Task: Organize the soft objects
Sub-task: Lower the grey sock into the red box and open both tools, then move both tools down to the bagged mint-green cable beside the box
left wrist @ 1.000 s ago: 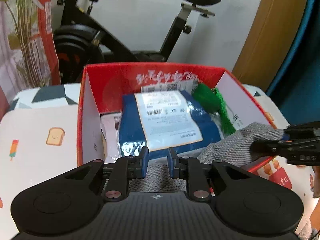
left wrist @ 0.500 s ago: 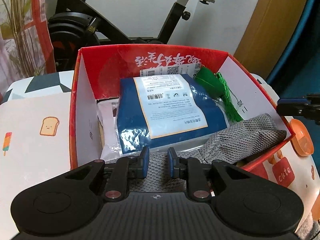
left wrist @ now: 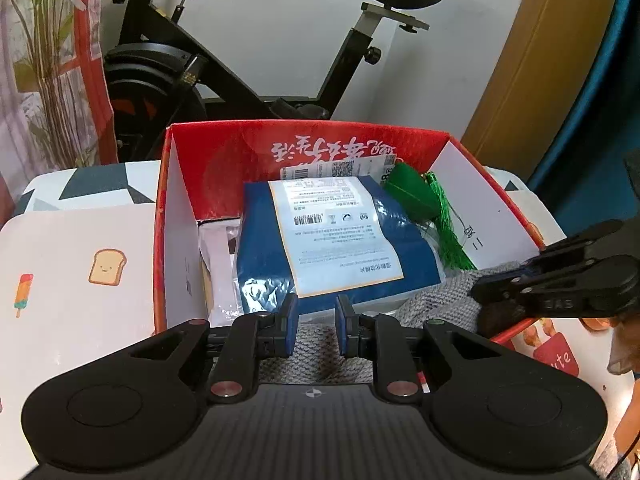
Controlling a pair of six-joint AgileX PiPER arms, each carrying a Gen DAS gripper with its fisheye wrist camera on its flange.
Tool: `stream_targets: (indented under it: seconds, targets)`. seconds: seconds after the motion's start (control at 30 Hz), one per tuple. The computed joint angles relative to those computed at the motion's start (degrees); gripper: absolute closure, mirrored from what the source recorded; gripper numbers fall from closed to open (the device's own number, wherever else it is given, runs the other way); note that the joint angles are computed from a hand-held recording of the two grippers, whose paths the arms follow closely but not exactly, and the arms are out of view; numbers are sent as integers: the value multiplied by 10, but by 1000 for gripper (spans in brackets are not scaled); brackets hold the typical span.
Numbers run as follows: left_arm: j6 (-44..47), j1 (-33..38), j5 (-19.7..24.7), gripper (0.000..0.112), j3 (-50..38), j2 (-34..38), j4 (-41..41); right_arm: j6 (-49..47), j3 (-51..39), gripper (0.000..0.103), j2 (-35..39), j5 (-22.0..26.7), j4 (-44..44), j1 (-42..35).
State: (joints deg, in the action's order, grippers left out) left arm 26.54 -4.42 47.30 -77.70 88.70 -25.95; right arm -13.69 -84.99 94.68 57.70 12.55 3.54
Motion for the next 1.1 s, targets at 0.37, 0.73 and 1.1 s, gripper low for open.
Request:
stream_targets:
  seconds: [0.37,0.73,1.1]
  targets:
    - [-5,3,-14,91,18,-25,20,100,-52,93,40,50,-44,26]
    - [-57,-18,-56,54,76,-99,86,103,47,36,-86,-30,-47,40]
    - [-66,-17,-97,18,236,-263,71,-66,269,15,-286,-162,127,-34]
